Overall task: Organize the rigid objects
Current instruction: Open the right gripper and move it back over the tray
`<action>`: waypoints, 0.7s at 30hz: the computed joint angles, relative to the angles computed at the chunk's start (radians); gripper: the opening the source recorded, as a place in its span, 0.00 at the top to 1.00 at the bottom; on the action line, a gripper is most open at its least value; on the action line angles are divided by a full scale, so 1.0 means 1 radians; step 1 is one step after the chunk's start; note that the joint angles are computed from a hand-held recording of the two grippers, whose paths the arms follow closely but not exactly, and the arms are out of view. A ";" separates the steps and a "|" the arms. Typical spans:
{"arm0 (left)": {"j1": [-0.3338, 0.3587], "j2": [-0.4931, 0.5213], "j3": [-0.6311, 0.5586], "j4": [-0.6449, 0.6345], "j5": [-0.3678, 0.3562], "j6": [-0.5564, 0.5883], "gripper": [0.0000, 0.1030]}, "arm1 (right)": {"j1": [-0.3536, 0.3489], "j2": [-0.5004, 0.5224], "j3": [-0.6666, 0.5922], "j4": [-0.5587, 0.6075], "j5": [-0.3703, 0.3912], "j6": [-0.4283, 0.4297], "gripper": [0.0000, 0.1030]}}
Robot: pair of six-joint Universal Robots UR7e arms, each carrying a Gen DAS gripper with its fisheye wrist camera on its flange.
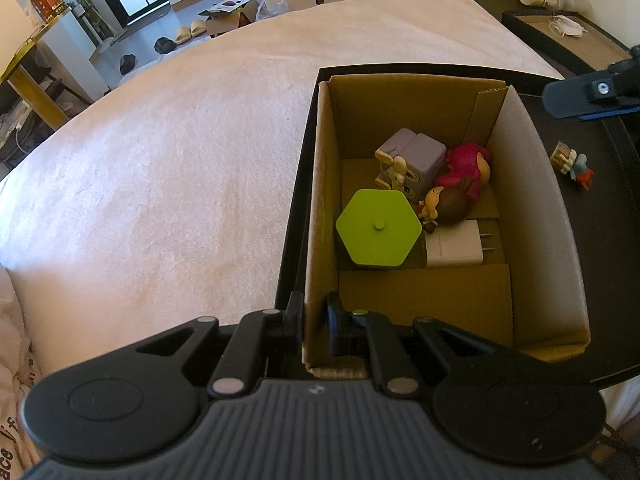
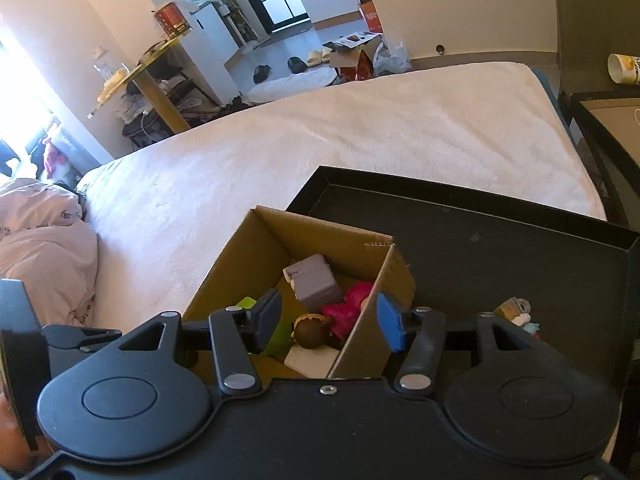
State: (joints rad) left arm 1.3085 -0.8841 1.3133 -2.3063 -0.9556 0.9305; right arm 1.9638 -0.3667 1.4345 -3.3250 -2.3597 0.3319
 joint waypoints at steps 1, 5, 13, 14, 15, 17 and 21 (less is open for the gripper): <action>-0.001 0.000 0.001 -0.002 0.001 0.001 0.90 | 0.000 -0.004 0.005 -0.002 -0.002 -0.001 0.48; -0.004 -0.003 0.006 -0.008 0.005 0.004 0.90 | 0.004 -0.016 0.021 0.008 -0.018 0.002 0.48; -0.008 -0.007 0.018 -0.026 0.011 0.012 0.90 | 0.000 -0.056 0.082 0.019 -0.054 0.045 0.47; -0.008 -0.007 0.019 -0.028 0.012 0.013 0.90 | -0.001 -0.062 0.092 0.013 -0.056 0.048 0.45; -0.009 -0.007 0.020 -0.029 0.013 0.013 0.90 | -0.002 -0.068 0.103 0.008 -0.057 0.052 0.44; -0.009 -0.007 0.021 -0.036 0.010 0.017 0.90 | -0.004 -0.077 0.118 0.006 -0.068 0.060 0.43; -0.010 -0.008 0.024 -0.043 0.009 0.020 0.90 | -0.011 -0.095 0.149 -0.002 -0.077 0.072 0.43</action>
State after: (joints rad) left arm 1.2990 -0.8921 1.3375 -2.3488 -0.9462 0.9504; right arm 1.9525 -0.4621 1.5831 -3.3266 -2.4363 0.4041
